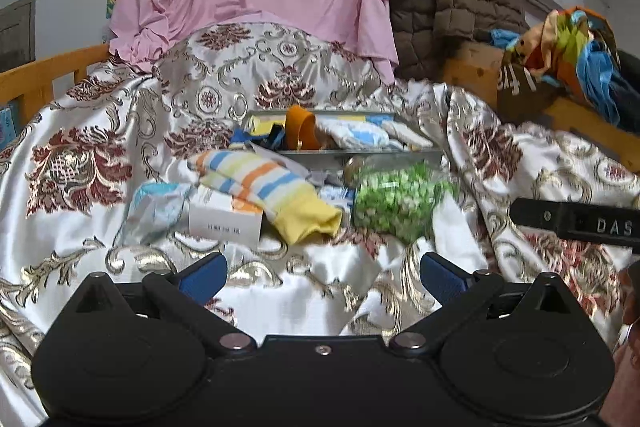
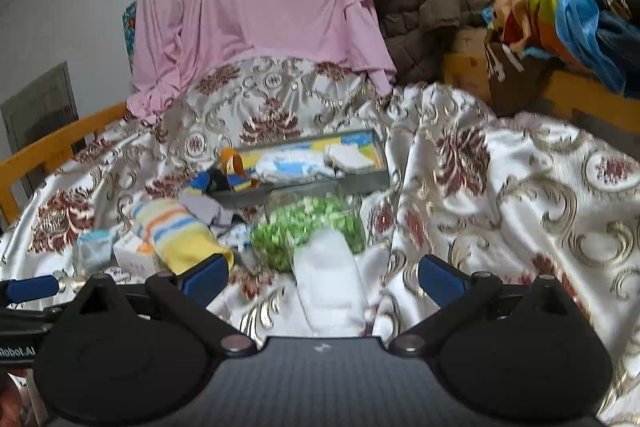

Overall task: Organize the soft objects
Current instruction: 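Move both tools back toward the pile of soft items, then lower left tool toward blue-white packet while right tool approaches striped sock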

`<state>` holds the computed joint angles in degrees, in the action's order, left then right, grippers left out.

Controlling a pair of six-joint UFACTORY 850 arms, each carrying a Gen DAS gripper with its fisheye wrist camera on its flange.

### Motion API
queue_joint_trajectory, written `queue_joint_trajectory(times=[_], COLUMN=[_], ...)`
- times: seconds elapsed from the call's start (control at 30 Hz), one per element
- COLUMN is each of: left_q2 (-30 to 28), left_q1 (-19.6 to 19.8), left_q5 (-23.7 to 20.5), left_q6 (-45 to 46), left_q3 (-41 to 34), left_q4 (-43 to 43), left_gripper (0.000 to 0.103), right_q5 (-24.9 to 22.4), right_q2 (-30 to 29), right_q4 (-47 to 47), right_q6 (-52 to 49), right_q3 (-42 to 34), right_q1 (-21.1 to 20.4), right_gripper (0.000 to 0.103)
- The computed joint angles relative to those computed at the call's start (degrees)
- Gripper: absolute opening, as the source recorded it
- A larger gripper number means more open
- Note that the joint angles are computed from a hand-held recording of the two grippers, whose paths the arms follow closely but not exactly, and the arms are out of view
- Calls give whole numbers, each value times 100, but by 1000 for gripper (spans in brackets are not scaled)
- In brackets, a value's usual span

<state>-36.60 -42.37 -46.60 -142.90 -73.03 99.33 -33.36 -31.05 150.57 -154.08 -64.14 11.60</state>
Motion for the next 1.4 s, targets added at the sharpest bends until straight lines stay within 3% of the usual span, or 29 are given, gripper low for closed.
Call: queue_joint_trajectory(times=[0.23,0.4,0.57,0.7,0.87,1.13,1.4], left_q2=[-46,-59,-88,-111,-103,-6,97], left_q1=[8,54,129,190,250,400,543], left_q5=[94,97,188,241,160,-248,-678], left_q6=[156,220,255,192,187,-40,-271], left_q3=[86,141,116,106,139,252,429], left_q4=[-242,-485,-794,-958,-1103,-1291,-1218], left_gripper=[102,102,102,102,102,102,102], right_q5=[422,1035,1167,1109,959,286,57], right_q2=[-140,-365,-503,-597,-645,-824,-1127], right_q4=[-379,-1637,-2681,-3598,-3840,-3275,-3126], right_q6=[344,1463,2233,3059,3207,1747,1579], right_q3=[-193,-552,-729,-868,-916,-1023,-1420], right_q1=[48,111,174,180,200,425,593], right_gripper=[103,103,103,103,103,103,103])
